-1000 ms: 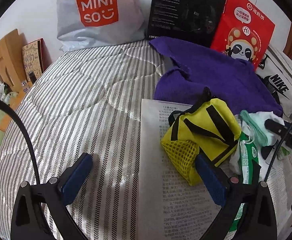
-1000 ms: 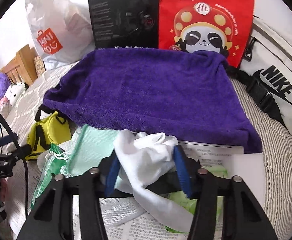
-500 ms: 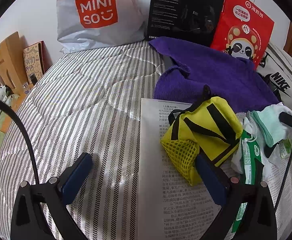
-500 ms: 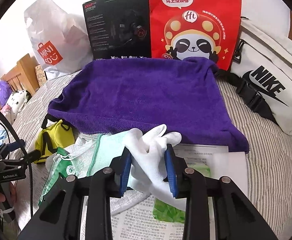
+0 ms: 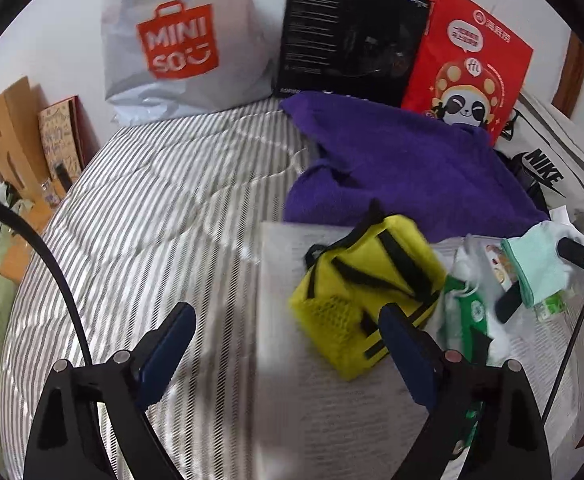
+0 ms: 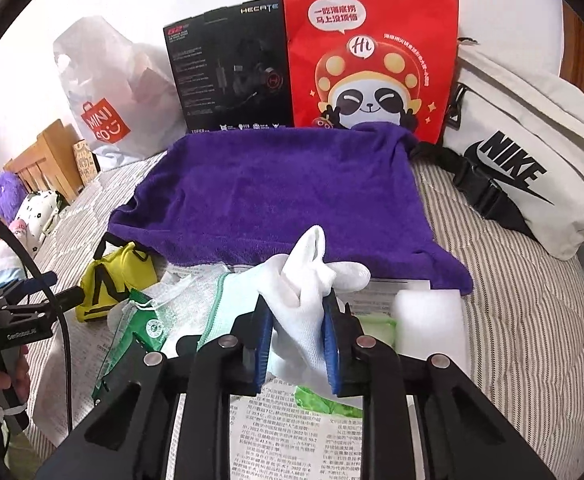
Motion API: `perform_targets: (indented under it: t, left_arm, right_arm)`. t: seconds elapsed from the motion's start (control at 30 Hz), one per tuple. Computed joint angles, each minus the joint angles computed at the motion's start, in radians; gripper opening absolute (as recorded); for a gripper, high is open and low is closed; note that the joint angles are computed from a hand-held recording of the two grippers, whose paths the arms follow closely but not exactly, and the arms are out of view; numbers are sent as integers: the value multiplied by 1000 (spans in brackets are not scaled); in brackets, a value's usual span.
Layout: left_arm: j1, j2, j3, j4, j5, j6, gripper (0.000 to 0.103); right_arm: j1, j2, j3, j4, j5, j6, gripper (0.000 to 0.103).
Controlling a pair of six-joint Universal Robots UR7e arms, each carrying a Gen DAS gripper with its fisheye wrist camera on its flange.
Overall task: Organize soft objects
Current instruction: 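Grasp the yellow mesh bag with the left gripper while the right holds the glove, then carry the yellow bag with the left gripper while the right carries the glove onto the purple towel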
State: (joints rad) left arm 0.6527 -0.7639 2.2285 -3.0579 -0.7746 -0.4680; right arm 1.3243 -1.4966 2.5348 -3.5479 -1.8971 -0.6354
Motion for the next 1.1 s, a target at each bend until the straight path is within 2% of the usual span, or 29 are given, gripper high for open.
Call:
perform_targets:
  t: [0.07,0.13,0.27,0.33,0.43,0.7,0.87,1.07,1.1]
  left_arm:
    - [3,14,-23,26,-7,-2,92]
    - [9,31,-46,66,-6,-17,80]
    - [28,43,-39,32,-26,-29,71]
    - [30,40,-22,-12,-25,-30,54]
    - [38,30,-15,-36,-44,-15,44]
    - [24,53,-15,-42,11,7,41]
    - [30,77,4,-167,12,50,41]
    - [36,74,8,-187,-3,56,40]
    - [37,74,8,-189,-6,56,36]
  right_arm:
    - [-5,-15,6,7,12,0,22]
    - [-9,-25,11,11,16,3,22]
    - [-17,-37,25,1,15,-5,22]
    - [-16,-35,28,-5,7,-15,22]
    - [-20,-34,33,-6,8,-20,22]
    - [-15,-23,35,-10,5,-11,22]
    - [-13,-21,32,-6,3,-8,22]
    - [-19,-19,32,-6,3,-3,22]
    - [-19,-18,33,-7,2,-3,22]
